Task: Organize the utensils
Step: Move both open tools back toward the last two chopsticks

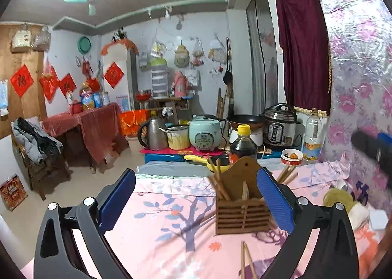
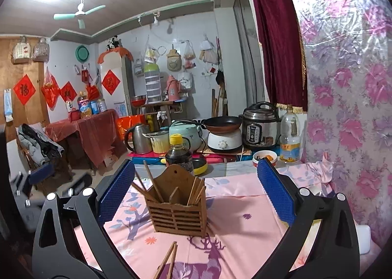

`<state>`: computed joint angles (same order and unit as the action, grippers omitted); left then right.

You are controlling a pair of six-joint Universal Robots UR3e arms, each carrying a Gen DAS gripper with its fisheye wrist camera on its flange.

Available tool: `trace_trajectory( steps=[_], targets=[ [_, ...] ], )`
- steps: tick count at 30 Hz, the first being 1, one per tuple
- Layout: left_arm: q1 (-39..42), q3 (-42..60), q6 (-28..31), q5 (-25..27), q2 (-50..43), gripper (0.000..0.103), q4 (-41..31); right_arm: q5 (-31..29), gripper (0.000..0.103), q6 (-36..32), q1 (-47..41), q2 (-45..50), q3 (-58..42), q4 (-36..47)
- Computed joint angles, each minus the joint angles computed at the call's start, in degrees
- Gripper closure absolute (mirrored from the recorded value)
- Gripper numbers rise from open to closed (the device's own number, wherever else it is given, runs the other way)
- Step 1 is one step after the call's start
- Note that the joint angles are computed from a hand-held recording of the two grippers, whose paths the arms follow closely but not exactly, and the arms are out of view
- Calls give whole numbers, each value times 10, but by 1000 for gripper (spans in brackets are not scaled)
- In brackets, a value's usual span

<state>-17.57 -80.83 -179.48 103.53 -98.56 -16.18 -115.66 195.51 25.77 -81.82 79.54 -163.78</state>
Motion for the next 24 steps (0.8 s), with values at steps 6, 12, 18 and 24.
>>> trace_trajectory(
  steps=[6,12,18,24],
  targets=[
    [1,-143,2,10,58,6,60,13,6,25,10,-57,135,-42],
    [-1,-171,16,33,30,6,86,17,6,23,-1,-57,237,-33],
    [-4,-168,18,37,21,6,63,96,6,44,-27,-55,243,23],
    [-18,-173,31,64,12,6,95,56,6,30,13,-21,218,31]
  ],
)
